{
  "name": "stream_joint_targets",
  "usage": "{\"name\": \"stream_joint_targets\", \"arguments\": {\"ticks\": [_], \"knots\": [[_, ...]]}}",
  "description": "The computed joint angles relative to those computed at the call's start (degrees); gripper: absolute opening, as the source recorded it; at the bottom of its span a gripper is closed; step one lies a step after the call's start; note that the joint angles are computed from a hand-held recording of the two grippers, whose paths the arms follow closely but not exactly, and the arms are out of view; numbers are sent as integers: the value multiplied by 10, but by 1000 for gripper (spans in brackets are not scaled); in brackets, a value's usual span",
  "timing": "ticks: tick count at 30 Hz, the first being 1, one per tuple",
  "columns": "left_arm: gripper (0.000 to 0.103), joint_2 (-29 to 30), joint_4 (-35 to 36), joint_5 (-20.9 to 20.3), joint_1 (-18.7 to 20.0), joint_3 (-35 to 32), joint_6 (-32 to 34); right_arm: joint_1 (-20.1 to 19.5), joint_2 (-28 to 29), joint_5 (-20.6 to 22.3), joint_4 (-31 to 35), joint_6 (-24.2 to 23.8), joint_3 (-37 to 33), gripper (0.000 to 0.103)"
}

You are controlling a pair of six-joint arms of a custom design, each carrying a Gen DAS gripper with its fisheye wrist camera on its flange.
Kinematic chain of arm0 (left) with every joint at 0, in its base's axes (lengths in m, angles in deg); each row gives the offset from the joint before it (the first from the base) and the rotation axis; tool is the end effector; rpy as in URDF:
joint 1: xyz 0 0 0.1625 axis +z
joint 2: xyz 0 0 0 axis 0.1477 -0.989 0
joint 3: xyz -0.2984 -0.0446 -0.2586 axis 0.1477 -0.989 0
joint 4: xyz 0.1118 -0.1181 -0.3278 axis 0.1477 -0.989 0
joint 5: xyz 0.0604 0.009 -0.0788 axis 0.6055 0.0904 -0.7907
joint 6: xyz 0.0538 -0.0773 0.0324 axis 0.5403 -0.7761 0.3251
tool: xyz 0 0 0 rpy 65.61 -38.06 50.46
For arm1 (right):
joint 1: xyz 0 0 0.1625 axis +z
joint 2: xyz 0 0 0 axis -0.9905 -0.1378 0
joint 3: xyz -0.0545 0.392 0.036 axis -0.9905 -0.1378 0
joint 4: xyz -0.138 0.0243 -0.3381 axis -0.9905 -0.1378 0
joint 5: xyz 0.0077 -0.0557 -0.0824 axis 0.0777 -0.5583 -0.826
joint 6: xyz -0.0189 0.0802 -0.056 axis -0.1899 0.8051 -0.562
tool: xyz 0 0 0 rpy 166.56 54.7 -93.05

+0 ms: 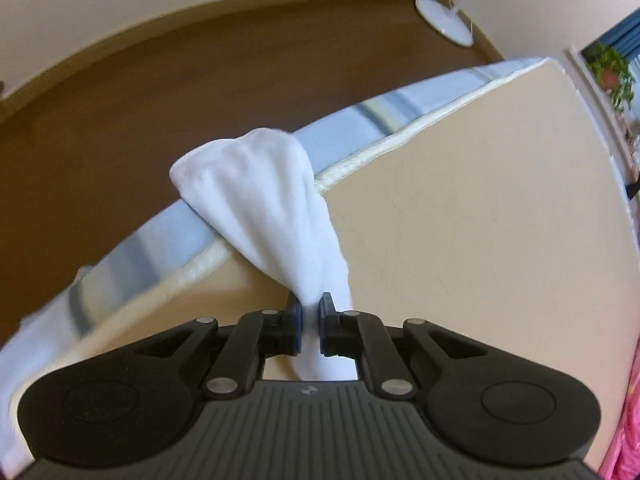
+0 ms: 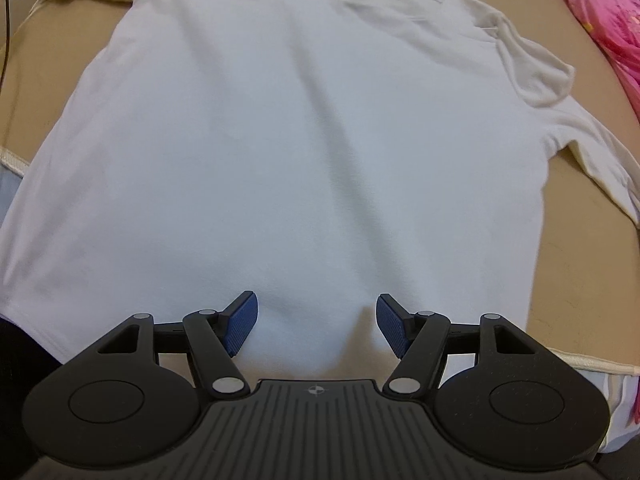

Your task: Fold small clothes

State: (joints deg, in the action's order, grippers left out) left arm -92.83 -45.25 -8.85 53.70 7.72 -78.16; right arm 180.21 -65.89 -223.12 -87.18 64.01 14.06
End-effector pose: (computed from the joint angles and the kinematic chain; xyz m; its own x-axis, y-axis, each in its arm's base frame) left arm -0.1255 -0.6852 0.2952 -0.6362 -0.7435 -0.2060 -0.4085 0.5511 -0.7276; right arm 0.1349 -0.5210 0.3236 -0.6082 -0.2374 0.7575 -0.3625 0.9320 0.0011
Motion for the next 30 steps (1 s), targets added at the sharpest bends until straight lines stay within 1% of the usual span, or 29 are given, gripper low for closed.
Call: {"name": "stream_joint_targets", "arguments": {"ticks": [2,3,4,6,7,8,9,10,11,12,13,14,15,16,17,20,22,24,25,26,27,28,30], "knots": [[8,-25,-57,-26,-33,31,-5,-2,-9,4,-8,0,3,68],[8,-31,-89,-25,-57,45,-2,-2,-15,9,-11,3,8,68],[8,-30,-119,-13,-91,57,5,-5,-19,14,-14,2,12,68],[9,-10,-177,2,-151,72,34,-8,-28,20,-24,9,23,68],[10,5,-221,-4,-179,87,49,-11,-32,25,-28,12,26,68],[14,19,-257,-19,-207,105,55,-14,-38,33,-34,19,29,68],[32,37,-288,-45,-226,119,63,-17,-45,44,-39,26,31,68],[74,55,-315,-84,-240,133,69,-21,-52,54,-41,34,31,68],[91,73,-337,-132,-250,148,70,-23,-61,64,-44,43,33,68],[99,87,-351,-170,-257,164,69,-31,-67,78,-53,48,32,68],[96,96,-349,-198,-264,177,68,-36,-76,87,-61,59,35,68],[96,100,-333,-219,-270,190,74,-43,-85,97,-67,73,36,68],[96,98,-315,-225,-276,204,78,-52,-94,109,-70,90,35,68],[96,86,-307,-212,-286,231,78,-61,-100,120,-71,105,33,68],[96,71,-296,-185,-293,256,78,-73,-106,140,-72,118,28,68],[97,13,-223,-86,-304,309,72,-103,-118,204,-73,156,17,68],[97,-23,-137,-15,-299,321,32,-116,-121,254,-69,184,14,68],[97,-51,-74,23,-276,316,0,-126,-112,308,-60,214,4,68],[97,-67,-33,41,-267,310,-32,-127,-99,331,-59,223,-5,68],[97,-71,-5,58,-256,294,-48,-123,-82,341,-60,226,-16,68],[97,-80,19,73,-249,289,-62,-114,-62,343,-65,218,-26,68],[98,-90,51,86,-243,280,-75,-102,-41,338,-73,197,-34,69],[99,-86,87,102,-223,256,-76,-82,12,315,-87,157,-64,72]]}}
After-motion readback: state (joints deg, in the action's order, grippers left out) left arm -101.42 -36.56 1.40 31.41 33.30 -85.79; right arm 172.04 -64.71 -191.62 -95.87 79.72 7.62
